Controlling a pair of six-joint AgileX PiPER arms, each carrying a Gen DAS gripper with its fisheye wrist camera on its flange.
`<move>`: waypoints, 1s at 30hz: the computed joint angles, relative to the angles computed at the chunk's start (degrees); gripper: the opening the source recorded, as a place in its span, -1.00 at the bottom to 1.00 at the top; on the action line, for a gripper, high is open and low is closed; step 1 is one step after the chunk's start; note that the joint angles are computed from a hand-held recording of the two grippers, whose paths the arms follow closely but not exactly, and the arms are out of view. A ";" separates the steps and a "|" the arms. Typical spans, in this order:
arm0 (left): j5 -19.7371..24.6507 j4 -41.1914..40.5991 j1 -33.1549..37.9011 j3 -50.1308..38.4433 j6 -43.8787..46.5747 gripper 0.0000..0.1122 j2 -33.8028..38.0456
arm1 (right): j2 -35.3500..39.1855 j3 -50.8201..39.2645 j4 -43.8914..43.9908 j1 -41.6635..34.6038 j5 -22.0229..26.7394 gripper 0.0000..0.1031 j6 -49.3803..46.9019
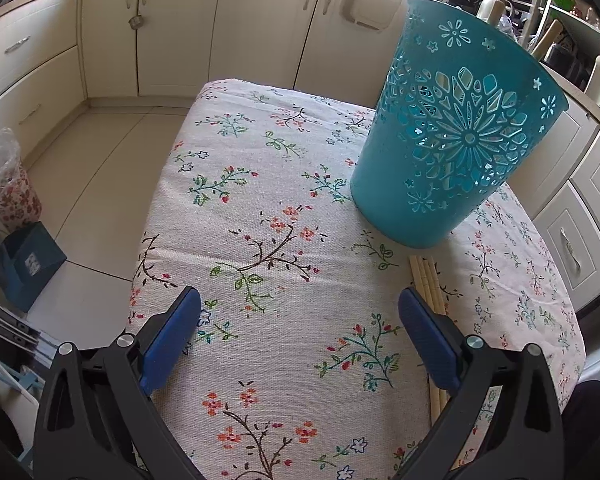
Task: Organize utensils
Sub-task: 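Lift the stick with the right tool over the teal basket and drop it in, then lower the open right tool back to the remaining sticks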
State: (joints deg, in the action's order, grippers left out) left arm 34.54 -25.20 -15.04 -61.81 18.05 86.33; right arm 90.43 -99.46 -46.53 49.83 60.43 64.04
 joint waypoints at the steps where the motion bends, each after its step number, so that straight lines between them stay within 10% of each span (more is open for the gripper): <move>1: 0.02 0.03 -0.03 -0.06 -0.04 0.70 0.03 | 0.53 0.89 2.16 -1.08 -0.76 -0.90 -0.91; 16: -0.13 0.40 -0.16 -0.05 -0.14 0.70 0.05 | -8.30 19.52 -6.86 11.61 1.34 -0.90 23.19; 30: -0.15 -0.18 0.16 -0.02 0.23 0.69 0.04 | 1.79 28.15 9.48 9.21 -10.53 -0.90 26.63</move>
State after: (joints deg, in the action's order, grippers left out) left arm 34.38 -25.38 -14.88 -61.82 18.29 86.37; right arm 92.23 -71.31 -37.05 59.04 49.90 90.67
